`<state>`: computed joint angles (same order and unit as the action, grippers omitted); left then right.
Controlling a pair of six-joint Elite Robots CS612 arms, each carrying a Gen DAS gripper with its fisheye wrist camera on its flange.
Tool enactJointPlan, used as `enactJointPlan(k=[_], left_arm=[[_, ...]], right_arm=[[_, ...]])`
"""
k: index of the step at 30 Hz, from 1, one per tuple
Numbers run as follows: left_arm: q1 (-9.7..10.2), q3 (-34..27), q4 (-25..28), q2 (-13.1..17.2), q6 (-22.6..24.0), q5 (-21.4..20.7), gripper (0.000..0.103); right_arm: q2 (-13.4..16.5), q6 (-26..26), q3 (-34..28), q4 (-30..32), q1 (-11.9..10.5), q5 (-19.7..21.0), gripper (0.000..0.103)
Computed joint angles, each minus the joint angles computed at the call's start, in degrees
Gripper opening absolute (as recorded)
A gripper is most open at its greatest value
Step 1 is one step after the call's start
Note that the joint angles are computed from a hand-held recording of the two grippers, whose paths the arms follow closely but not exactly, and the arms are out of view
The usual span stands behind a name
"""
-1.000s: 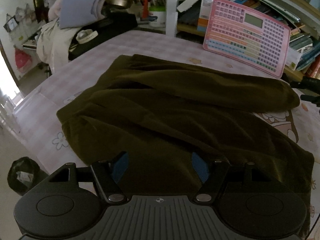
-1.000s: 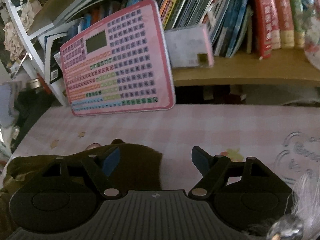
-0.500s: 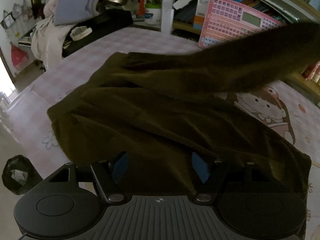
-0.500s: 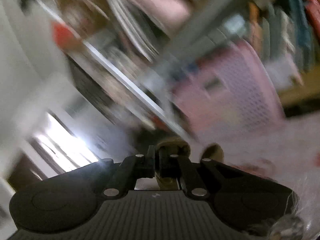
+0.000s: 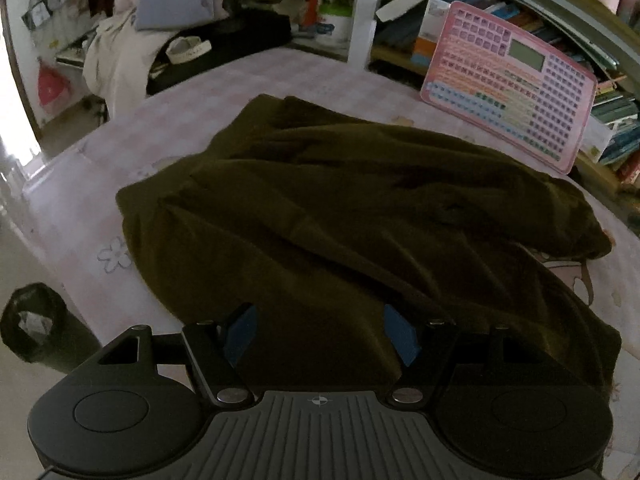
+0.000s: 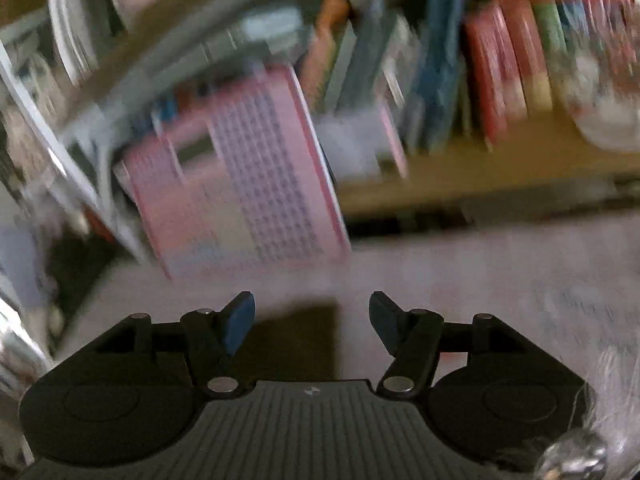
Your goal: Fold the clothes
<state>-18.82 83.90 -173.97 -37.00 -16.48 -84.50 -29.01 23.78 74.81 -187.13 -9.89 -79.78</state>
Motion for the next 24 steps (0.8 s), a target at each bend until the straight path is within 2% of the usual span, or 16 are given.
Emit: enactJointPlan(k=[3, 5, 6, 7, 8, 11, 13, 14, 15, 17, 18, 19, 21, 22, 23, 24], left_arm=[[-0.1, 0.13, -0.76, -0.02, 1.33, -0.49, 0.072], [-0.13, 0.17, -1.02, -0.05, 1.79, -0.53, 0.072], [-0.11, 0.13, -1.03, -0.04, 1.76, -0.47, 0.072], [-0.08, 0.08, -1.04, -0.04, 1.72, -0.4, 0.072], [-0.11, 0.05, -1.06, -0.03, 1.65, -0.32, 0.072], [-0.29, 0.19, -1.5, -0.18, 2.33, -0.08, 0.072], [-0.36, 0.48, -1.92, -0.36, 2.55, 0.21, 0.072], [-0.33, 0.49, -1.93, -0.37, 2.39, 0.21, 0.072], [-0.31, 0.49, -1.93, -0.37, 2.22, 0.21, 0.072], [-0.28, 0.49, -2.0, -0.36, 1.97, 0.01, 0.072], [-0.28, 0.5, -2.07, -0.34, 1.9, -0.19, 0.072], [-0.27, 0.58, -2.26, -0.37, 2.18, -0.31, 0.072], [-0.23, 0.66, -2.35, -0.4, 2.37, -0.48, 0.072], [-0.2, 0.65, -2.22, -0.39, 2.24, -0.53, 0.072], [-0.17, 0.64, -2.1, -0.39, 2.12, -0.58, 0.072], [-0.14, 0.64, -1.97, -0.39, 1.99, -0.63, 0.072]], right_arm=[[-0.23, -2.39, 1.64, 4.7, 0.09, 1.96, 0.06], [0.19, -4.23, 1.96, 4.89, 0.6, 2.92, 0.058], [0.37, -5.5, 1.61, 5.64, 0.93, 2.82, 0.053], [0.71, -6.65, 1.14, 6.03, 1.23, 3.05, 0.026], [0.68, -7.29, 0.75, 6.06, 1.49, 3.12, 0.014], [-0.44, -6.1, -0.1, 4.13, 1.58, 6.27, 0.008], [-0.6, 2.04, -0.16, -4.79, 0.69, 13.45, 0.007], [-0.68, 4.95, -0.33, -8.06, 0.37, 14.75, 0.007], [-1.12, 5.45, 0.05, -8.94, 0.16, 13.66, 0.007], [-2.1, 3.6, 0.27, -6.9, 1.01, 5.04, 0.01], [-1.92, 1.89, -0.27, -2.95, 1.49, -0.25, 0.011], [-1.54, 1.73, -0.81, 0.91, 1.56, -3.14, 0.013], [-1.29, 4.53, -0.64, 6.73, 0.88, -3.54, 0.014], [-1.29, 6.37, 0.2, 6.17, 0.37, -2.27, 0.02], [-1.29, 7.52, 1.2, 4.71, 0.07, -1.49, 0.035], [-1.42, 7.43, 2.16, 3.73, -0.1, -0.97, 0.04]])
